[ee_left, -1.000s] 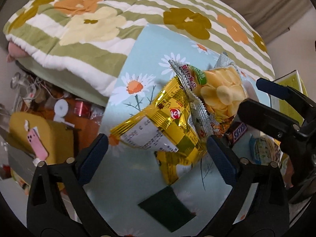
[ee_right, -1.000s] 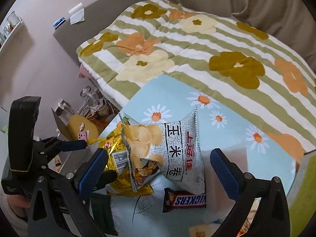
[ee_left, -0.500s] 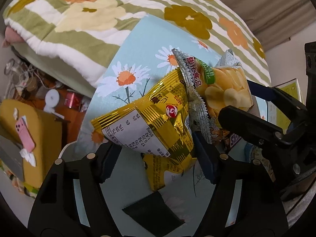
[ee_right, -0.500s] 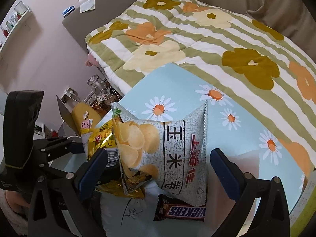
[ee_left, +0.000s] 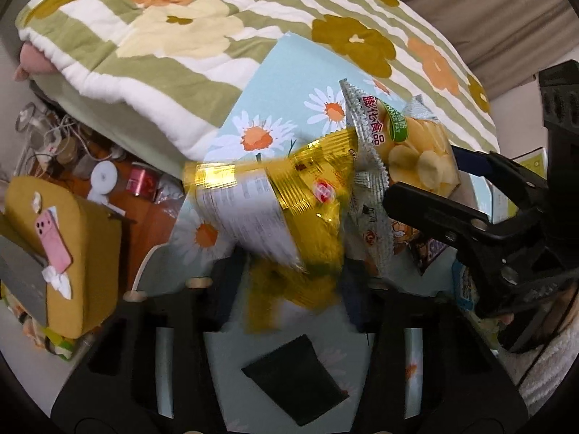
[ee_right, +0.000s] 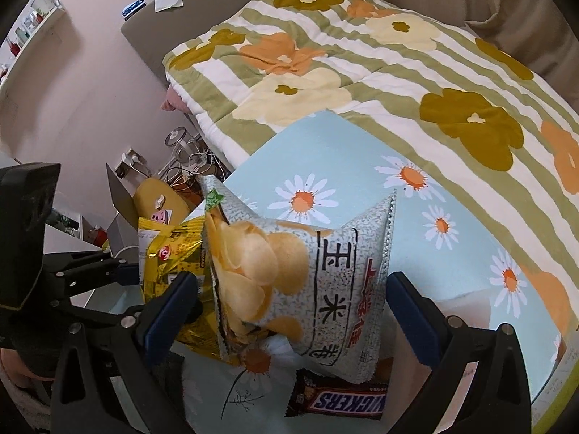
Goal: Organize snacks
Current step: 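Carry both chip bags over the yellow box and release them inside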
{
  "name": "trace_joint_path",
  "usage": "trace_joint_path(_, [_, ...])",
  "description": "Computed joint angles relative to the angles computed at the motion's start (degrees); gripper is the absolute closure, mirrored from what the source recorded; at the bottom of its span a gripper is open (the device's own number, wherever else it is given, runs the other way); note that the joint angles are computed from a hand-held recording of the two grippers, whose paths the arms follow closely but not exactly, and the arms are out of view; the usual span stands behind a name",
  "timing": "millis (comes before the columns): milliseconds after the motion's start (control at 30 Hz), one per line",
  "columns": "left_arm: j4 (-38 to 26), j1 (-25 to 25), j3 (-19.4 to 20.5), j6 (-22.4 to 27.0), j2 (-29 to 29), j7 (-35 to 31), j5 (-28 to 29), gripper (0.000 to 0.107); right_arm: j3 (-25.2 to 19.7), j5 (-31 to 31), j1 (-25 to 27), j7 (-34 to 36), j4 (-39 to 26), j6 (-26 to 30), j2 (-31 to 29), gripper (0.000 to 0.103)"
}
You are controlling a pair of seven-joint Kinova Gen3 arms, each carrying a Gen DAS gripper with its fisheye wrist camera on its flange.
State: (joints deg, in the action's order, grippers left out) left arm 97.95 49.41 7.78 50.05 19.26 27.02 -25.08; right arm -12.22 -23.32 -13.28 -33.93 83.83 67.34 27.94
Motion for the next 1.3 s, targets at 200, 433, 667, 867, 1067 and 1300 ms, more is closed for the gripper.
trace_joint_path(200, [0.2, 0.0, 0.3, 0.3, -0.1, -0.5, 0.3, 0.072, 0.1, 0.0, -0.6, -2.0, -1.5, 2.0, 1.9, 0.007])
trace_joint_path(433, [-2.4, -2.4, 1.0, 2.6, 1.4, -6.6, 3.6, 0.069, -0.2, -1.8, 0.8, -2.1, -1.8, 3.7, 2.6, 0.018])
trace_joint_path(667, [-4.6, -2.1, 0.0, 5.1, 2.6, -9.9, 4.8, 0.069, -0.2, -3.3, 1.9, -1.7, -1.3, 4.0, 1.8, 0.027])
trace_joint_path(867, [-4.9, -1.2, 0.0, 6.1, 1.0, -10.3, 3.3, 0.07, 0.0, -6.5, 4.5, -0.9, -0.8, 4.6, -0.6, 0.028])
trace_joint_path(1067, [-8.9, -0.5, 0.8, 10.5, -0.5, -12.9, -0.1, 0.07, 1.3, -11.7, 8.0, -1.7, -0.7, 5.3, -6.0, 0.028])
trace_joint_path(1300, [-16.6, -1.0, 1.7, 14.3, -1.5, -22.3, -4.7, 0.07, 5.2, -16.8, 13.0, -6.2, -2.4, 7.1, -12.7, 0.028])
